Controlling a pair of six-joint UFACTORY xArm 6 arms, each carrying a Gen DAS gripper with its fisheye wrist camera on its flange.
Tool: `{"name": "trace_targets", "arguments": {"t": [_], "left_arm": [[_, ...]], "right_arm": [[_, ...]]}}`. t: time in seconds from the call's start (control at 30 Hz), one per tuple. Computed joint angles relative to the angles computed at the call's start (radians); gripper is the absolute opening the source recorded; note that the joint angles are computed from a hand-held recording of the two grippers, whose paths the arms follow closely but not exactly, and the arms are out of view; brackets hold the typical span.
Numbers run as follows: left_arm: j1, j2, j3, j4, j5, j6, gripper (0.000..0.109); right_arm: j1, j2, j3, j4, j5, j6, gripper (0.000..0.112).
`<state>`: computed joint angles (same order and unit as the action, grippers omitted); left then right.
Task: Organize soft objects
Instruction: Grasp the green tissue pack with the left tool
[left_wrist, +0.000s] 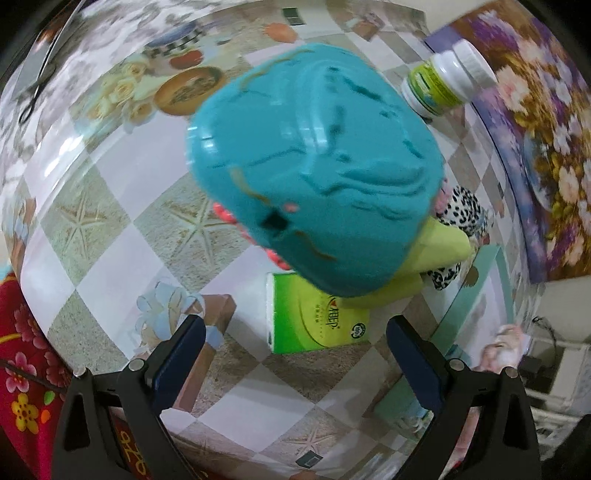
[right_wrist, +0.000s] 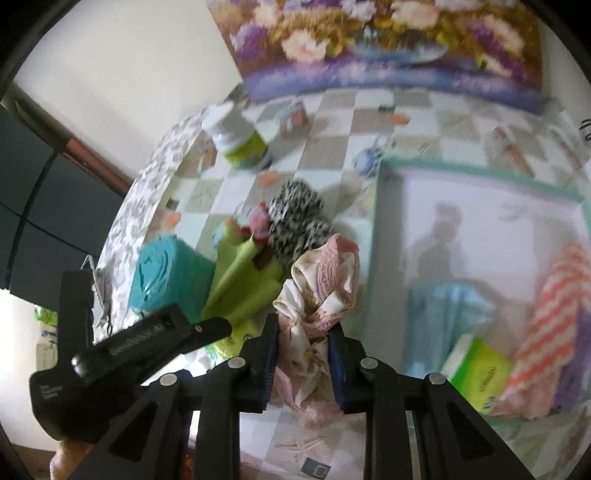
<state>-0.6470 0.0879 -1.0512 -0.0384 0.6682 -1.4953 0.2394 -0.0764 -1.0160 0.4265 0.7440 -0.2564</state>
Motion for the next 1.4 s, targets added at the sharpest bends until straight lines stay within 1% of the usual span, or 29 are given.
{"name": "trace_targets", "arguments": {"t": [0.17,0.33,0.43,0.5,0.53,0.57,0.63,0.7,0.73,0.77,0.9,1.0,1.1,1.33,1.4], "left_arm": [[-0.010,0.089,-0.129,0.032,0.107,0.026,0.098],[-0.014,0.162,-0.225,0.028,0.168,0.054,0.098],[-0.018,0.203,-0.285,0.050,0.217,0.054,0.098],[-0.018,0.218,-0.310,0.061,0.236,0.054,0.097],[-0.017,0.226,-0.321,0.061,0.241,0.056,0.094],[-0.015,0.226,-0.321,0.059,0.237,0.062,0.086],[-0.017,0.236,-0.332,0.052,0.232,0.069,0.079],[-0.027,0.259,-0.362,0.060,0.239,0.064,0.075],[-0.029,0.272,-0.382,0.063,0.242,0.063,0.070],[-0.029,0.259,-0.368,0.065,0.235,0.067,0.067],[-0.030,0.243,-0.357,0.060,0.231,0.071,0.067],[-0.030,0.223,-0.323,0.036,0.203,0.088,0.067],[-0.032,0.202,-0.283,0.001,0.149,0.101,0.067],[-0.038,0.169,-0.235,-0.039,0.096,0.107,0.067],[-0.042,0.150,-0.217,-0.034,0.094,0.102,0.067]], "right_arm": [[-0.012,0.000,-0.002,-0.033,-0.008,0.027,0.027],[-0.016,0.007,-0.003,-0.036,-0.008,0.035,0.027],[-0.012,0.006,-0.002,-0.053,-0.007,0.044,0.027],[-0.012,0.008,-0.004,-0.051,-0.004,0.043,0.027],[-0.013,0.009,-0.004,-0.050,-0.003,0.043,0.027],[-0.014,0.010,-0.005,-0.051,-0.003,0.043,0.027],[-0.016,0.010,-0.006,-0.051,-0.003,0.046,0.027],[-0.019,0.010,-0.006,-0.050,-0.004,0.048,0.026],[-0.021,0.010,-0.006,-0.049,-0.004,0.049,0.027],[-0.022,0.010,-0.005,-0.047,-0.004,0.049,0.027],[-0.023,0.011,-0.006,-0.046,-0.004,0.047,0.026],[-0.024,0.010,-0.005,-0.048,-0.002,0.047,0.027],[-0.025,0.011,-0.005,-0.049,-0.001,0.049,0.027],[-0.026,0.014,-0.008,-0.050,0.002,0.053,0.027],[-0.028,0.011,-0.007,-0.049,-0.001,0.052,0.027]]}}
